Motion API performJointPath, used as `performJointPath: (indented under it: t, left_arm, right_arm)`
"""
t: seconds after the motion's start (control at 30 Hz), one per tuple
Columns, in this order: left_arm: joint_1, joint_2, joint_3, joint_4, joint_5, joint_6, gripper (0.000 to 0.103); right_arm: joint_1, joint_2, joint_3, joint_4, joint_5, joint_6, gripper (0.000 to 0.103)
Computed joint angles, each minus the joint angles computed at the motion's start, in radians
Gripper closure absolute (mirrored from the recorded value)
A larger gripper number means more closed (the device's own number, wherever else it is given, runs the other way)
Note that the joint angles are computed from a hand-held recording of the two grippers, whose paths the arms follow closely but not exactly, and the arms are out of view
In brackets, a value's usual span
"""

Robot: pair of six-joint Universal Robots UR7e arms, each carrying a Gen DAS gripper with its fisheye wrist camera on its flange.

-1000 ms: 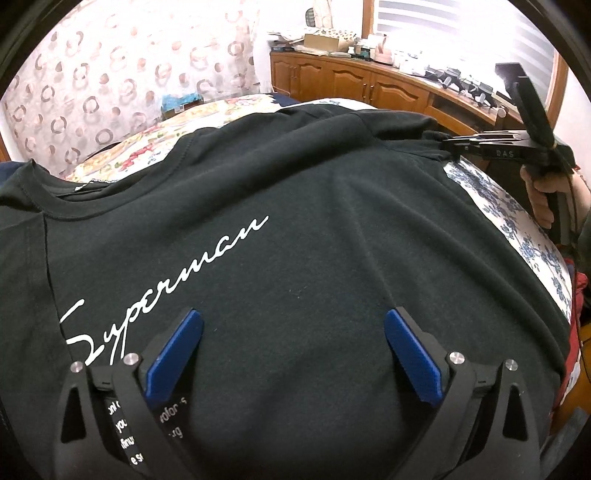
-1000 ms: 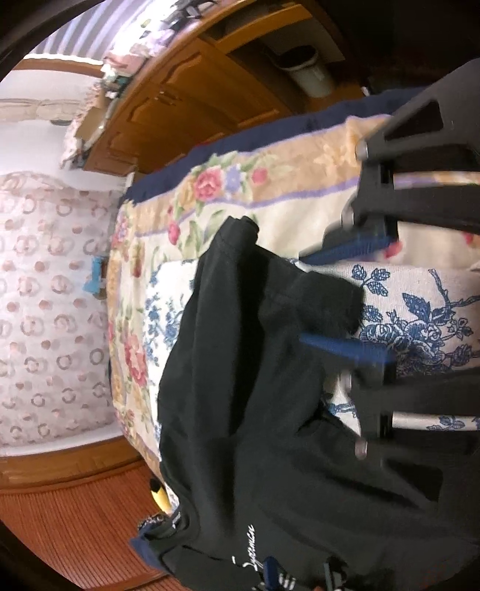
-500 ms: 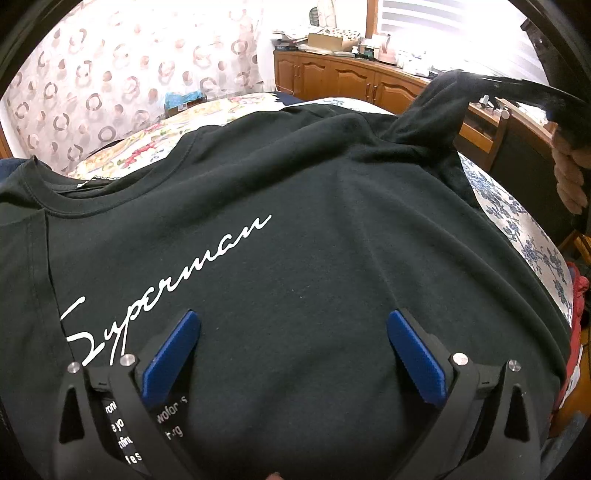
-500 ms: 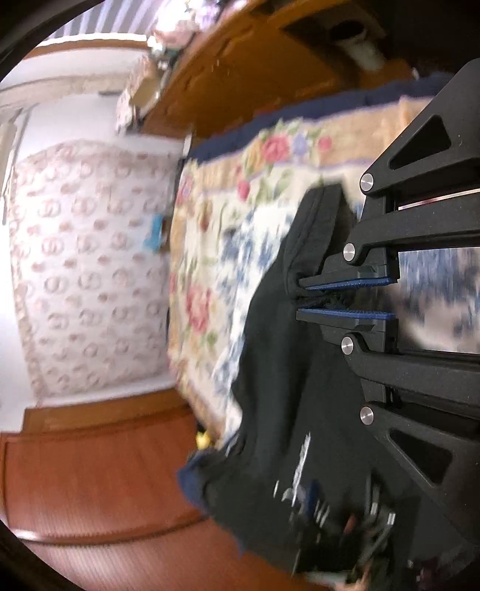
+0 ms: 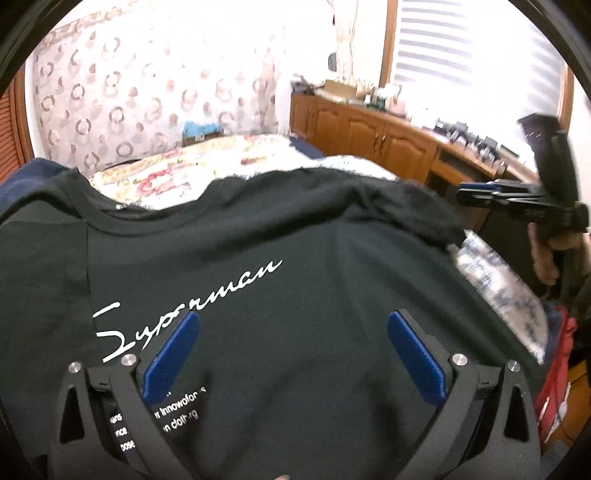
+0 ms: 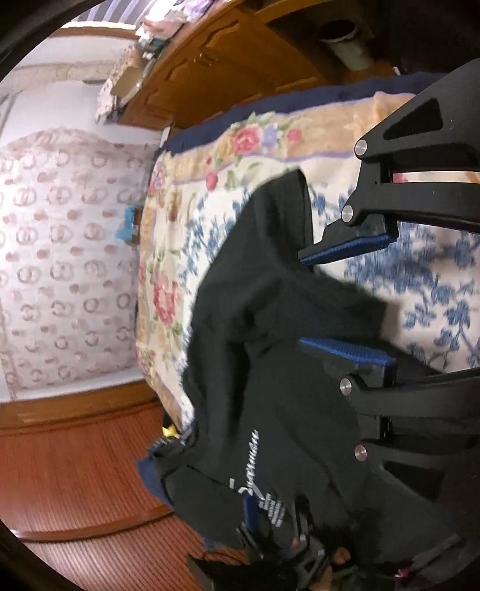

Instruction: Fold small clothes

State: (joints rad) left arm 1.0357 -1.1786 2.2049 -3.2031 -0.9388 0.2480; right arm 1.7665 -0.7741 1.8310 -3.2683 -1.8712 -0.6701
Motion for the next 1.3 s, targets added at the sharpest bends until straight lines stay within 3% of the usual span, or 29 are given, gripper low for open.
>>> performJointPath:
  t: [0.2,0.33,0.53,0.67,0.73,0.77,0.83,0.97,1.3]
  left_arm:
    - [-0.038,-0.024,0.051,-0.067,0.016,0.0,0.0]
    - [-0.054,-0.034,0.079,-0.086,0.003,0.008,0.0]
    - [-0.071,-0.057,0.118,-0.11,-0.002,0.01,0.0]
    - [-0.071,-0.065,0.128,-0.117,-0.004,0.0,0.0]
    - [-0.071,-0.066,0.13,-0.12,0.002,-0.003,0.0]
    - [-0.07,-0.066,0.13,-0.123,0.003,-0.005,0.0]
    - [-0.065,-0.067,0.13,-0.124,0.002,-0.012,0.0]
    - [-0.055,-0.071,0.132,-0.137,0.001,-0.018,0.0]
    - [-0.05,-0.069,0.137,-0.179,0.025,-0.024,0.0]
  right_arm:
    - [-0.019,0.043,-0.079,-0.034,-0.085,0.038,0.055]
    - [-0.038,0.098,-0.183,0.04,-0.157,0.11,0.055]
    - [-0.056,0.119,-0.253,0.147,-0.181,0.176,0.055]
    - [-0.045,0.133,-0.265,0.168,-0.211,0.15,0.072]
    - [-0.035,0.145,-0.266,0.138,-0.24,0.118,0.088]
    - [-0.031,0.151,-0.267,0.125,-0.255,0.101,0.092]
    - [-0.029,0.147,-0.263,0.119,-0.246,0.086,0.1]
    - [-0.017,0.139,-0.251,0.085,-0.22,0.056,0.102]
    - [0.097,0.113,-0.207,0.115,-0.024,-0.01,0.102]
